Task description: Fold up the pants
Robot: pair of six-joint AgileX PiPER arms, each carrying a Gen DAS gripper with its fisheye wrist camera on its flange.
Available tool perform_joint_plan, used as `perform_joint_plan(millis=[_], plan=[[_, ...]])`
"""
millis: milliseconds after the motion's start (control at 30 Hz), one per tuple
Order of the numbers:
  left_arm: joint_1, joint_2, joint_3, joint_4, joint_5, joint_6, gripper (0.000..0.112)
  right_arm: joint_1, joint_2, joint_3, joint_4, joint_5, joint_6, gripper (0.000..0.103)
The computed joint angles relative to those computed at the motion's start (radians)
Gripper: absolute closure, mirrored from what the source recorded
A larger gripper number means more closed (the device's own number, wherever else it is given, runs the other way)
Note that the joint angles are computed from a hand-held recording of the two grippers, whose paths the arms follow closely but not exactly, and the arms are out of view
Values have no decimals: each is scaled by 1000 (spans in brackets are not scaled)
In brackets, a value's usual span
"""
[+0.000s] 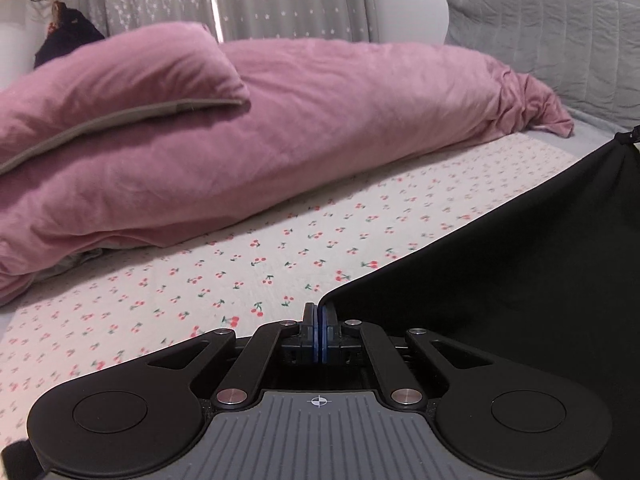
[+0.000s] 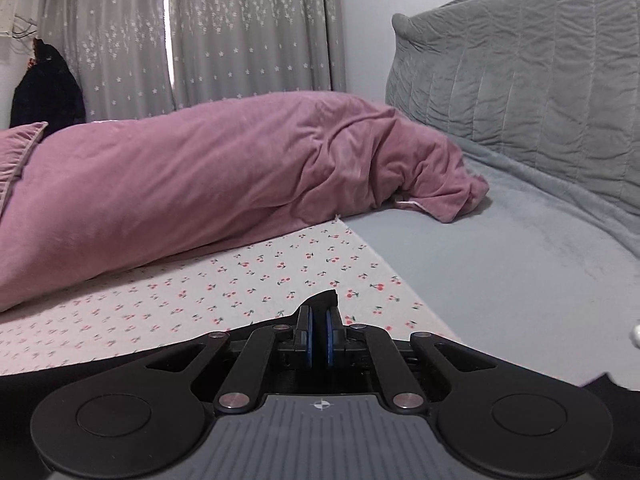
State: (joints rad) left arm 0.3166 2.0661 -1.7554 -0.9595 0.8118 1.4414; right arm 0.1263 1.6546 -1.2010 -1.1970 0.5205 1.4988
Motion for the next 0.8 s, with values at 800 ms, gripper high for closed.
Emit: perform_joint_plan(millis=[800], plan=[[534,-494,803,-47,399,505,110,610,-890,698,147,478,-22,99]])
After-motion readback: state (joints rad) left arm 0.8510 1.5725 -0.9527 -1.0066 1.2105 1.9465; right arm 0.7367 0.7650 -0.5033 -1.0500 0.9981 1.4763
